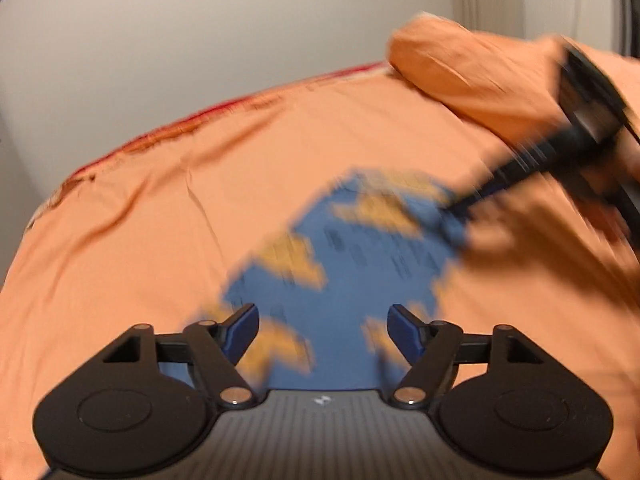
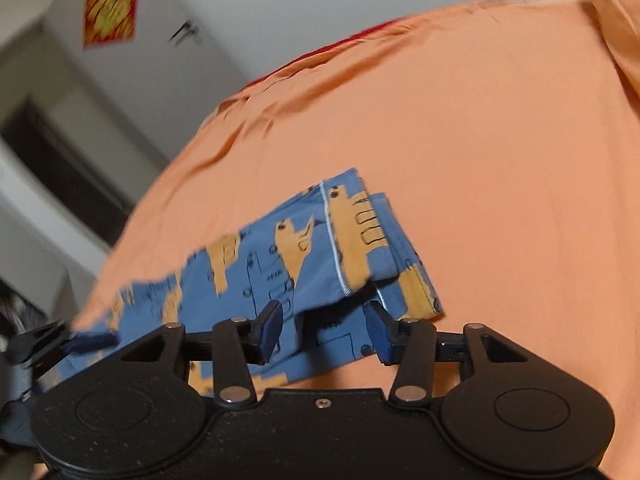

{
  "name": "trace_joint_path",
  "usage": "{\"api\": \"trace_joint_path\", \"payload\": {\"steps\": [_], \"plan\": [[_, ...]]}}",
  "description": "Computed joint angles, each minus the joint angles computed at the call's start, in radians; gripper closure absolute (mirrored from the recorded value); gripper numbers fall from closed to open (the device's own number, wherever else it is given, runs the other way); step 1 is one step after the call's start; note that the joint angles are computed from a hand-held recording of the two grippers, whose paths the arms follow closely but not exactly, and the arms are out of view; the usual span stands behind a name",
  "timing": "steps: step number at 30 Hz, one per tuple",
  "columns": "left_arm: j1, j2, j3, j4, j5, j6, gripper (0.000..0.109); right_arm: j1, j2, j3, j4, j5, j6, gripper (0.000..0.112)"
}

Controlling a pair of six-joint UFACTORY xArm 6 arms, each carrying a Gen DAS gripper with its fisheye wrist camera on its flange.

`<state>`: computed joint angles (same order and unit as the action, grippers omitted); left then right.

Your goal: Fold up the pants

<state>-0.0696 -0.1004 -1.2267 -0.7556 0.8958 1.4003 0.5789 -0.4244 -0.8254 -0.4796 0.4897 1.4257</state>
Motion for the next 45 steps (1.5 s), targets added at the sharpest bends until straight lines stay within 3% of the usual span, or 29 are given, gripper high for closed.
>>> {"api": "trace_joint_path", "payload": {"steps": [2, 5, 8, 13, 16, 17, 21, 22, 23, 29, 34, 38, 40, 41, 42, 44, 45], "plan": [[-0.057, 0.126, -0.136, -0.016, 0.002, -0.095, 0.027, -0.023, -0.007, 0.028, 0.014, -0.042, 0.048, 0.062], [-0.094, 0.369, -0.428, -0.020, 0.112, -0.300, 0.026, -0.056, -0.036, 0.094, 0.008, -0.140, 0.151, 0.059], [-0.117, 0.573, -0.693, 0.002, 0.224, -0.477, 0.028, -0.070, -0.034, 0.110, -0.031, -0.177, 0.209, 0.061], [-0.131, 0.816, -1.038, 0.093, 0.422, -0.653, 0.048, -0.082, -0.019, 0.110, -0.134, -0.186, 0.354, 0.073], [-0.138, 0.857, -1.095, 0.108, 0.471, -0.664, 0.062, -0.089, -0.018, 0.105, -0.206, -0.173, 0.444, 0.078], [-0.141, 0.862, -1.103, 0.107, 0.483, -0.659, 0.072, -0.090, -0.022, 0.104, -0.234, -0.164, 0.477, 0.078], [-0.149, 0.832, -1.070, 0.111, 0.482, -0.677, 0.099, -0.102, -0.020, 0.103, -0.300, -0.160, 0.573, 0.083], [-0.147, 0.826, -1.064, 0.107, 0.479, -0.687, 0.099, -0.104, -0.014, 0.099, -0.311, -0.158, 0.588, 0.098], [-0.145, 0.812, -1.052, 0.100, 0.473, -0.698, 0.101, -0.101, -0.012, 0.095, -0.324, -0.149, 0.597, 0.106], [-0.154, 0.681, -0.915, 0.072, 0.443, -0.598, 0.102, 0.008, -0.037, 0.023, -0.426, 0.048, 0.570, 0.106], [-0.214, 0.599, -0.756, 0.207, 0.329, -0.567, 0.102, 0.042, -0.037, 0.016, -0.297, 0.127, 0.451, 0.107], [-0.250, 0.518, -0.587, 0.239, 0.168, -0.512, 0.090, 0.029, -0.043, 0.041, -0.210, 0.143, 0.378, 0.102], [-0.252, 0.494, -0.560, 0.234, 0.143, -0.502, 0.074, 0.034, -0.041, 0.036, -0.211, 0.164, 0.370, 0.099], [-0.248, 0.473, -0.536, 0.221, 0.119, -0.494, 0.047, 0.041, -0.039, 0.024, -0.220, 0.184, 0.355, 0.093], [-0.245, 0.438, -0.490, 0.199, 0.072, -0.475, 0.035, 0.058, -0.032, 0.001, -0.241, 0.229, 0.345, 0.086], [-0.229, 0.361, -0.390, 0.136, -0.022, -0.401, 0.034, 0.090, -0.022, -0.034, -0.287, 0.319, 0.327, 0.049], [-0.215, 0.319, -0.337, 0.111, -0.052, -0.359, 0.034, 0.092, -0.021, -0.038, -0.298, 0.331, 0.319, 0.047]]}}
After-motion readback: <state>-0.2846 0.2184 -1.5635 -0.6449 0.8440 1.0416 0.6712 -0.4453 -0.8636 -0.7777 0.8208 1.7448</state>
